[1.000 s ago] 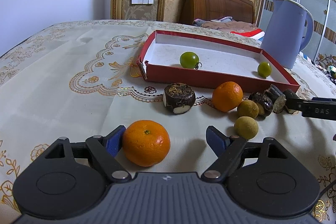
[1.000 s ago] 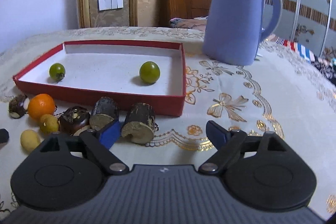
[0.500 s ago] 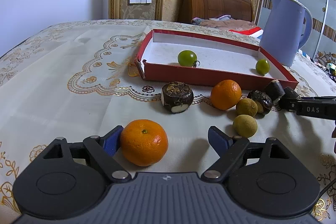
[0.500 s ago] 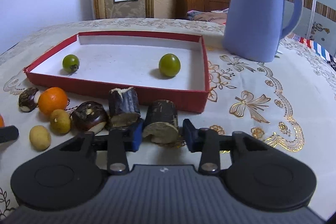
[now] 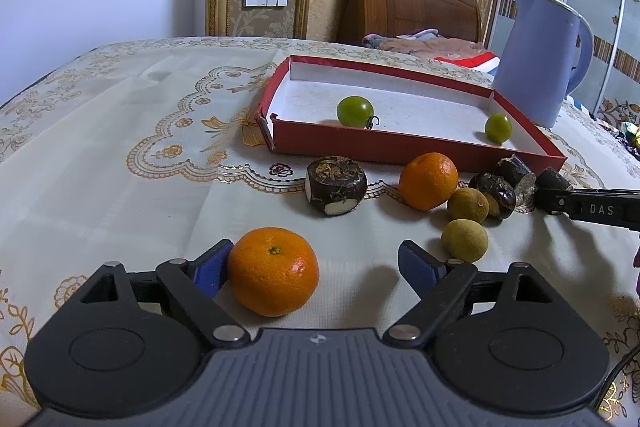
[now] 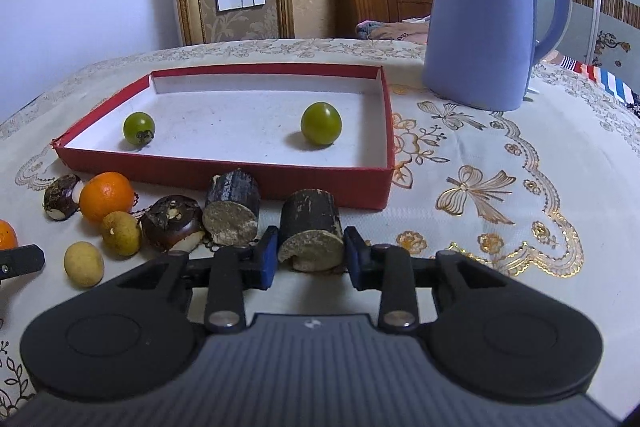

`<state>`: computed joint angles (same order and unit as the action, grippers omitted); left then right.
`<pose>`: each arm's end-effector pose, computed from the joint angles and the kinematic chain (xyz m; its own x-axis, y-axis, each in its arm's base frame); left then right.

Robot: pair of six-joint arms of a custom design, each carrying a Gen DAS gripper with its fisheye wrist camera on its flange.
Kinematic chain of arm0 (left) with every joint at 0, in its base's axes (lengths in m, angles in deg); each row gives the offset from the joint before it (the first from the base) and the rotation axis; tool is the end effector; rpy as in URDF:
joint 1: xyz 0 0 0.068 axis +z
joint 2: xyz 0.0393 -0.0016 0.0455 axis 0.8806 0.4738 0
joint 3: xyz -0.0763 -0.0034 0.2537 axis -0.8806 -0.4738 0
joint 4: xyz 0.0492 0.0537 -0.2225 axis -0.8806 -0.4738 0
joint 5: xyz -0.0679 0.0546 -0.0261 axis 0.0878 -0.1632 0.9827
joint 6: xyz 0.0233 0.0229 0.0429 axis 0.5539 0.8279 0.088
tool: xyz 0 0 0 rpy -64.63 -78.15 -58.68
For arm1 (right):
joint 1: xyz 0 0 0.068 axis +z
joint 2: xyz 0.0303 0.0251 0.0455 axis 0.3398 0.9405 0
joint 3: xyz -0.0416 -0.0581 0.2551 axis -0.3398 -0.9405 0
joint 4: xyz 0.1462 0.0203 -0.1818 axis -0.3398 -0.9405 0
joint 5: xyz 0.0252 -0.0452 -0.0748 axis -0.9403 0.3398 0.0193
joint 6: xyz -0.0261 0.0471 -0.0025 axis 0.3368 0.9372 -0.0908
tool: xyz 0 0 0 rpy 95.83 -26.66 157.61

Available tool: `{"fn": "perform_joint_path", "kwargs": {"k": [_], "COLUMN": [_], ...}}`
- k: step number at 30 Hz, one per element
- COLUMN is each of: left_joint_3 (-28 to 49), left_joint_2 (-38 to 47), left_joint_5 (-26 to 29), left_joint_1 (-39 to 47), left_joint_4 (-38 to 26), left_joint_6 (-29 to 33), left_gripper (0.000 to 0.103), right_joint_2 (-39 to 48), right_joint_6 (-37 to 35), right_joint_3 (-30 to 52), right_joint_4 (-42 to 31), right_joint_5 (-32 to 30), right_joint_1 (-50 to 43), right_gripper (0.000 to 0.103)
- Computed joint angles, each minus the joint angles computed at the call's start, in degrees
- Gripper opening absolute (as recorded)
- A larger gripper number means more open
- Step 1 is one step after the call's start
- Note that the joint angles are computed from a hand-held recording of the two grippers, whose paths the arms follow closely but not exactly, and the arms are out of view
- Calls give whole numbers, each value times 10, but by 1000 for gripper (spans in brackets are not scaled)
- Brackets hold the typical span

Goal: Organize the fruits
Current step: 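Close the right gripper around the dark cut taro piece, then grasp the mandarin orange with the left gripper while the right gripper holds the taro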

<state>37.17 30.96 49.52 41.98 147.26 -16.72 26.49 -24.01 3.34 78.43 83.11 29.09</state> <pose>0.1993 -0.0637 0.0585 -0.5946 -0.0626 -0.8016 0.0152 0.9959 -0.0891 0.2504 0.0416 0.0678 -0.5829 -0.0653 -0.8099 -0.1669 0.9851 0.0407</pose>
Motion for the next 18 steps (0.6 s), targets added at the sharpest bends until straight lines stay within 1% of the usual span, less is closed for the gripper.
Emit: {"fn": "perform_joint_path", "kwargs": {"k": [3,6,12,15,17,18], "left_joint_3": [1,0,-5,-5,-8,-9], "left_joint_2": [-1,-1,-2,-7,-9,-10], "left_joint_5": [-1,-1,-9,-34,-41,-46], "left_joint_1": [-1,-2,-2,-12,-13,-15], "left_joint_4": [-2,0,2,-7,-6,-7], "left_joint_6": [0,-2,-10,-16,-17,-19], "left_gripper": [89,89,89,77,65,63], "right_joint_2": [2,4,5,6,6,7], "right_joint_6": [2,1,5,6,5,6], "right_joint_3": [2,-1,-5,-13,-17,-19], "right_joint_4": [1,9,18,34,43,47], "right_joint_5": [0,0,-8,0,5,8], "right_joint_1": [1,0,-5,-1,2,3], "right_gripper": [35,32,32,32,32,32]}}
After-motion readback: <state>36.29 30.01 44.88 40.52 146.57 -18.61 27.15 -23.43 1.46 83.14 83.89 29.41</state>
